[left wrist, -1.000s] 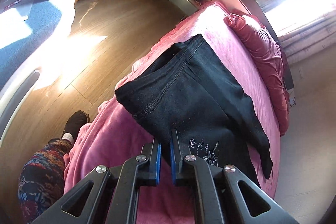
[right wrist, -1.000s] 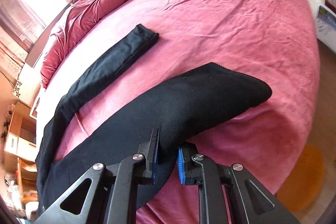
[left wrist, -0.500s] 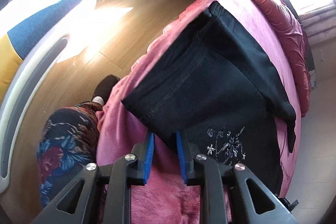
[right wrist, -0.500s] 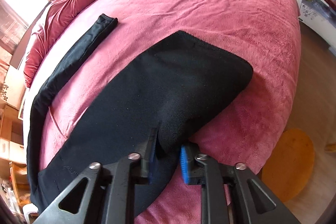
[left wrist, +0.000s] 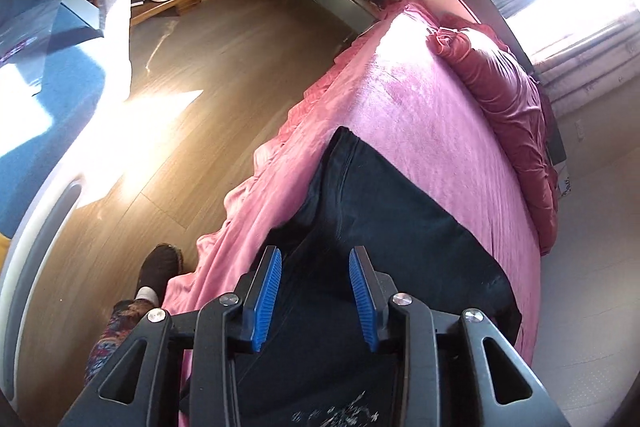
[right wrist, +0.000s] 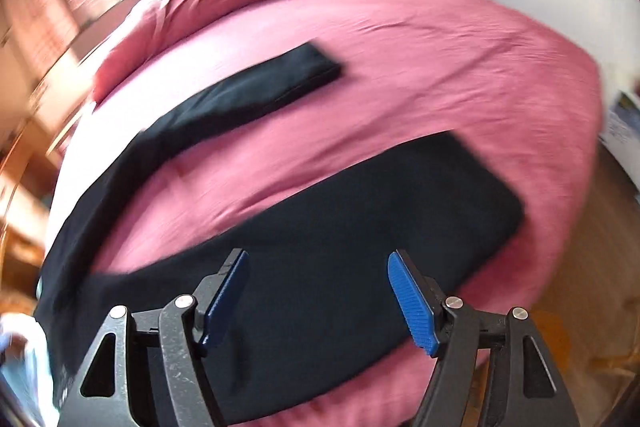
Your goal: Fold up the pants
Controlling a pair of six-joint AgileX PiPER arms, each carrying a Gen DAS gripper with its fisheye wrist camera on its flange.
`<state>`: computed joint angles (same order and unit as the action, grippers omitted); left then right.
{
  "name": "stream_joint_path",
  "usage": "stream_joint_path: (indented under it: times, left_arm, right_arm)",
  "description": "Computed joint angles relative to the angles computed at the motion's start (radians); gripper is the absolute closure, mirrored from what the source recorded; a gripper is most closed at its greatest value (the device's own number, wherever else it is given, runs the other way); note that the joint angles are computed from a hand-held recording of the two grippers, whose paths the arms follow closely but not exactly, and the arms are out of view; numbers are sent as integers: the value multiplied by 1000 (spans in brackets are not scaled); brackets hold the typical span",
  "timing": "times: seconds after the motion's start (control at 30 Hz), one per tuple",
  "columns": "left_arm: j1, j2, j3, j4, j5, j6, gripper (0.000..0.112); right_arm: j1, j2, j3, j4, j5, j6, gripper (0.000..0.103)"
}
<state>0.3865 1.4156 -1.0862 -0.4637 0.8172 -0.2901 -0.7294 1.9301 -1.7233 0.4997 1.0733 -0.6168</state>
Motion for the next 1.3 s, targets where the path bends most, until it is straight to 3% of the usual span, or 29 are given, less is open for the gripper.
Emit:
stream_joint_path:
  times: [0.07, 0.17, 0.33, 0.47, 0.57, 0.73, 0.77, 0.87, 0.97, 1.1, 1.3]
  left_arm:
    - [-10, 136, -115, -70, 15, 37, 73]
    - [-43, 312, -287, -65, 10, -17, 73]
    - [-58, 591, -597, -45, 105, -109, 73]
    - [-71, 733, -773, 45, 148, -199, 73]
    - [-84, 844, -936, 103, 228, -229, 73]
    - [-121, 951, -1114, 200, 309, -247, 75]
    - [-125, 955, -1118, 202, 301, -236, 84]
    - [-161, 924, -1083, 267, 269, -203, 103]
    - [-193, 792, -913, 288, 131, -137, 104]
    - [-231, 534, -631, 184, -43, 64, 105]
    - [-317, 162, -281, -42, -147, 387, 107]
  right_arm:
    - [59, -23, 64, 10, 21, -31, 31]
    - [150, -43, 145, 2, 27, -41, 31]
    - [249, -32, 197, -25, 28, -10, 31]
    - [285, -16, 201, -58, 21, 33, 31]
    - [297, -5, 193, -87, 20, 74, 31]
    - [304, 28, 175, -109, 16, 123, 31]
    - [306, 17, 190, -114, 9, 122, 31]
    - [316, 14, 201, -129, -10, 119, 31]
    - [320, 6, 215, -130, -27, 112, 31]
    - [322, -1, 197, -106, -45, 107, 31]
    - [331, 28, 86, 0, 11, 93, 31]
